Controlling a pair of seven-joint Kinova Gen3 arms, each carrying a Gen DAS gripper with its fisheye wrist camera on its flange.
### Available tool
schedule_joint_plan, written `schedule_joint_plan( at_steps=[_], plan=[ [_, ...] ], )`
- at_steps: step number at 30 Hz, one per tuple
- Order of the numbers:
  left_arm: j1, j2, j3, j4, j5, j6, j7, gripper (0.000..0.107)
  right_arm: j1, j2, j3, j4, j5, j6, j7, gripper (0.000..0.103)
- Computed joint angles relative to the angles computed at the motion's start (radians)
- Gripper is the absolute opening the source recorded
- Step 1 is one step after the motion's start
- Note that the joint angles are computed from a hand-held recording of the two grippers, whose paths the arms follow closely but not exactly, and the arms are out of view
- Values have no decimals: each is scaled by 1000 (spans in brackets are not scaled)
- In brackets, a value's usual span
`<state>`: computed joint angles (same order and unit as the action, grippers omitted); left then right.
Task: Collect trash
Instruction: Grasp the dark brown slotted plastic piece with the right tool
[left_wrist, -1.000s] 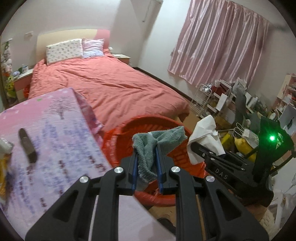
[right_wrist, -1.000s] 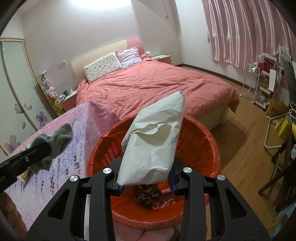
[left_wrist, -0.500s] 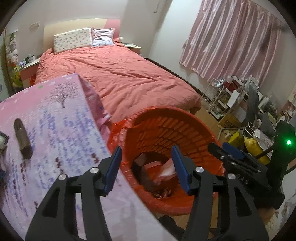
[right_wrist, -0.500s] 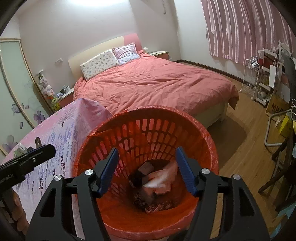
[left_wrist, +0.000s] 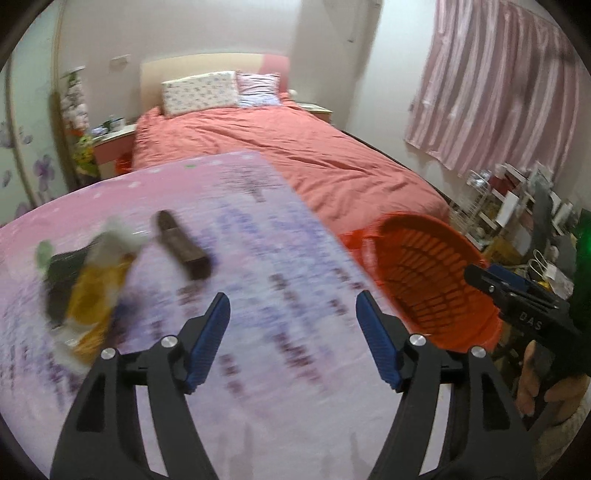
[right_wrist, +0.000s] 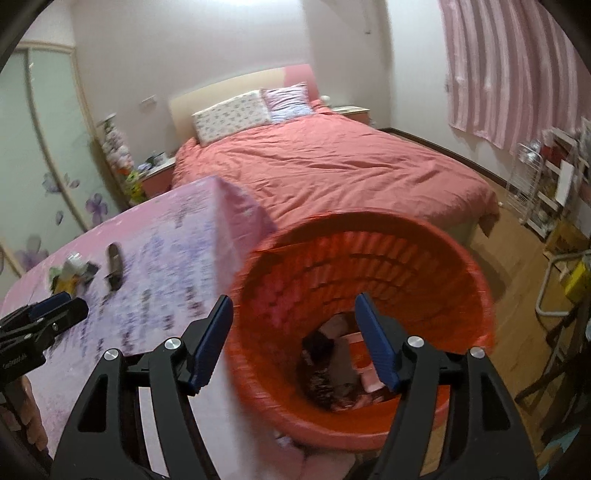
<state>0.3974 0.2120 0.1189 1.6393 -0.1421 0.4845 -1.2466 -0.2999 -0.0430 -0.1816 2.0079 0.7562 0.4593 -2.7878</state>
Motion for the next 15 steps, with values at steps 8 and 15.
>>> schedule_joint_plan(
  at_steps=[8, 15],
  plan=[
    [-108, -126, -64, 155, -68, -29, 75, 72, -168, 121, -42, -126, 62, 93, -34, 68],
    [-261, -190, -65, 240, 85, -49, -70, 73, -245, 259, -7, -299, -54, 97, 122, 67]
  ],
)
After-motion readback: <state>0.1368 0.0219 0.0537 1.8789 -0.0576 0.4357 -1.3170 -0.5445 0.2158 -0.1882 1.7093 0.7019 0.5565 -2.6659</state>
